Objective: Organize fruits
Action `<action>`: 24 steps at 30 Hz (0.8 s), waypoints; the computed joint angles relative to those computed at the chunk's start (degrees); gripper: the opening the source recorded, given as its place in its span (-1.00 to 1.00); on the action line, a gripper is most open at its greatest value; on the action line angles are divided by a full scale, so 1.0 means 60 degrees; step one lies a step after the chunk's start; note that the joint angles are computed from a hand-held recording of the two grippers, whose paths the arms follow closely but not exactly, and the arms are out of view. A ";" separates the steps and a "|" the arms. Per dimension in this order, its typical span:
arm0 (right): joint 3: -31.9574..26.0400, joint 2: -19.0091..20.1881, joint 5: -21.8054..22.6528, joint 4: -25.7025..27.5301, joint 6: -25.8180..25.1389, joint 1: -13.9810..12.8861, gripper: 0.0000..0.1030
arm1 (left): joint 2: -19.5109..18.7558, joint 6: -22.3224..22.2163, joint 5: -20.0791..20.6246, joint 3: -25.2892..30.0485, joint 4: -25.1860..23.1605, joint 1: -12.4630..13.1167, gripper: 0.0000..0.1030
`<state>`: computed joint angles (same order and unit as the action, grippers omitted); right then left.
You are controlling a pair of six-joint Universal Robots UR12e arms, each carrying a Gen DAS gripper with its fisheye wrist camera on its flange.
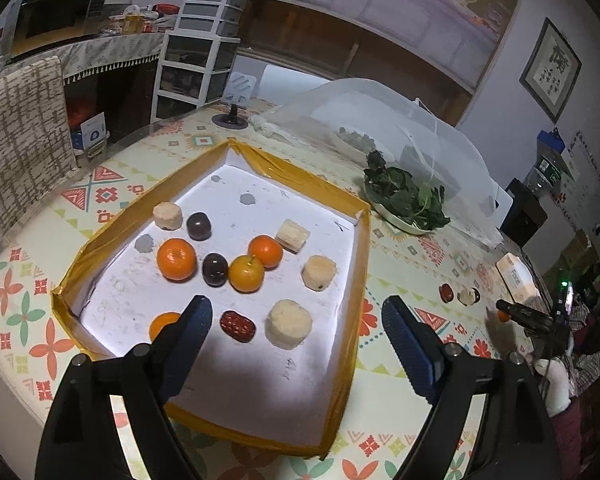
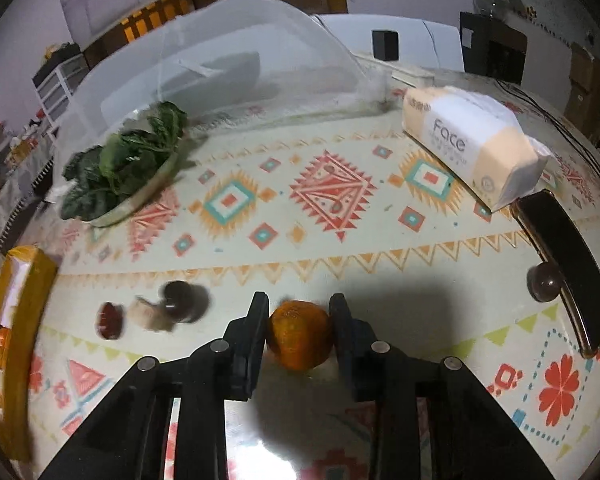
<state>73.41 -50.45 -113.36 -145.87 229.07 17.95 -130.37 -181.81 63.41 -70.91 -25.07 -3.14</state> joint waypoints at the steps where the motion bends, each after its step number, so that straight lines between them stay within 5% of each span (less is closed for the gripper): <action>1: -0.0035 0.0011 0.0129 -0.0222 -0.0161 0.0038 -0.35 | -0.0010 -0.0076 0.0017 0.0004 0.0034 0.0022 0.67; 7: -0.1967 0.1021 0.2207 -0.0899 -0.2020 0.0496 -0.35 | -0.0029 -0.0696 0.0236 -0.0035 0.0269 0.0196 0.67; 12: -0.5084 0.2714 0.3975 0.0243 -0.3376 0.0899 -0.35 | 0.0061 -0.1030 0.0715 -0.0203 0.0670 0.0284 0.75; 20: -1.0044 0.5354 0.3951 0.3223 -0.3866 0.1242 -0.32 | 0.0063 -0.0901 0.0390 -0.0307 0.0841 0.0422 0.85; 22: -1.0153 0.5447 0.3963 0.3141 -0.3687 0.1244 -0.29 | 0.0024 -0.0897 0.0395 -0.0270 0.0804 0.0433 0.85; 24: -0.9115 0.4941 0.4002 0.2530 -0.3652 0.1215 -0.24 | -0.0015 -0.0901 0.0239 -0.0216 0.0685 0.0456 0.85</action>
<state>18.72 -20.80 -89.35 -130.69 207.16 25.24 -130.47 -187.21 64.85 -72.21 -20.96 -0.41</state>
